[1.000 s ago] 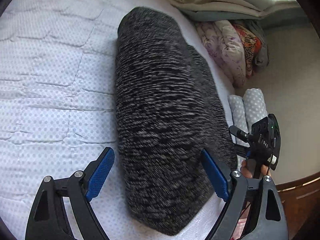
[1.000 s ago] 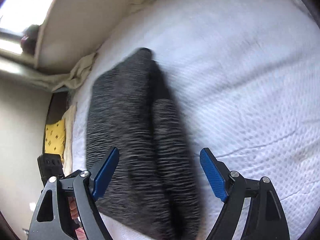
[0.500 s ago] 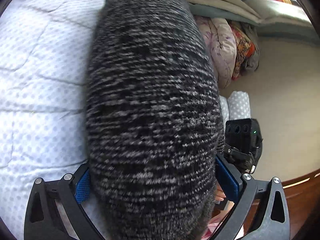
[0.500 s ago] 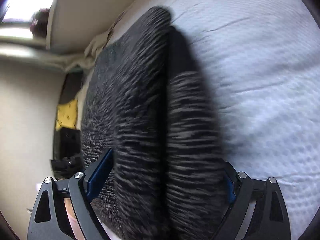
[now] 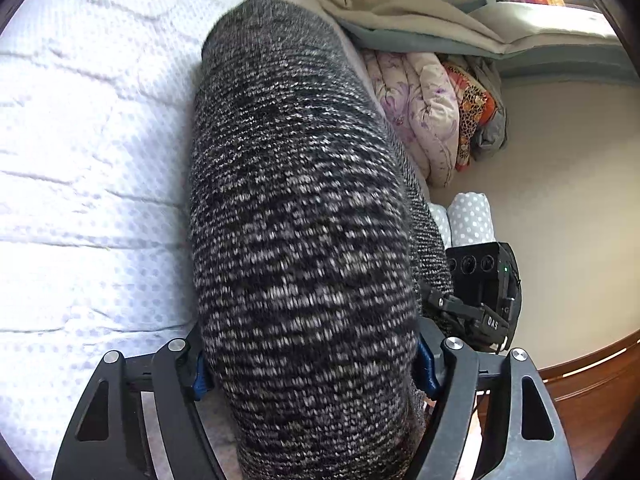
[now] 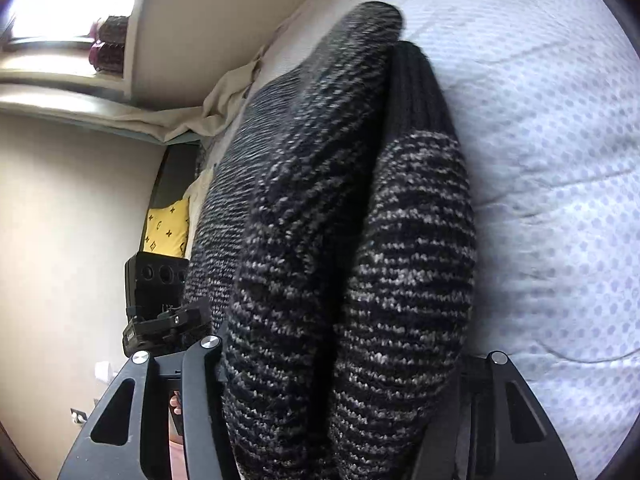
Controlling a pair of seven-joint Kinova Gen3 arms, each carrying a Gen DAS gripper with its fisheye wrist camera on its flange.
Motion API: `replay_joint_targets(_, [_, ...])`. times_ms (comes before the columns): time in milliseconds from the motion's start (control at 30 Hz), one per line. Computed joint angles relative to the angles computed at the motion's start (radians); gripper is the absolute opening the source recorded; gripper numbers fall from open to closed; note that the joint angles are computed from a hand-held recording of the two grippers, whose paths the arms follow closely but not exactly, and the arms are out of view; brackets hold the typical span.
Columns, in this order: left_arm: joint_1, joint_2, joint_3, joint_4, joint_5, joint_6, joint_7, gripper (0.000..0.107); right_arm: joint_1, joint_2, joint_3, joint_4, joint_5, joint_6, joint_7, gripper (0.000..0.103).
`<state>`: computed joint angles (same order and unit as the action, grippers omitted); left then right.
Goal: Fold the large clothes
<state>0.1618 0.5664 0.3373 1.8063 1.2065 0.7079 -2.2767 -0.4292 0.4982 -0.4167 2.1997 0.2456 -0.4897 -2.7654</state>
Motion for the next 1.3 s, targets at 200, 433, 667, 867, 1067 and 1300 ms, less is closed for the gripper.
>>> replay_joint_targets(200, [-0.059,-0.100,-0.045,0.077,-0.028,0.038,-0.002,0.077,-0.033,0.008,-0.018,-0.073,0.012,0.065,0.028,0.050])
replay_joint_targets(433, [-0.124,-0.191,-0.117,0.200,-0.005,0.088,-0.068,0.077,-0.055,0.093,-0.075,-0.207,0.054,0.146,0.065,0.049])
replay_joint_targets(667, [-0.092,-0.204,-0.147,0.250,0.060,0.044,-0.110,0.077,-0.047,0.121,-0.126,-0.281,0.003,0.262,0.132,0.049])
replay_joint_targets(867, [-0.049,-0.216,-0.143,0.233,0.021,-0.011,-0.045,0.079,-0.062,0.142,-0.121,-0.344,-0.090,0.319,0.188,0.054])
replay_joint_targets(1067, [-0.047,-0.247,-0.123,0.228,-0.049,-0.053,0.052,0.084,-0.238,0.094,0.067,-0.428,-0.083,0.464,0.070,0.071])
replay_joint_targets(1300, [0.174,-0.351,-0.289,0.197,-0.298,-0.133,0.336,0.089,-0.534,0.022,0.391,-0.495,0.023,0.678,-0.167,0.080])
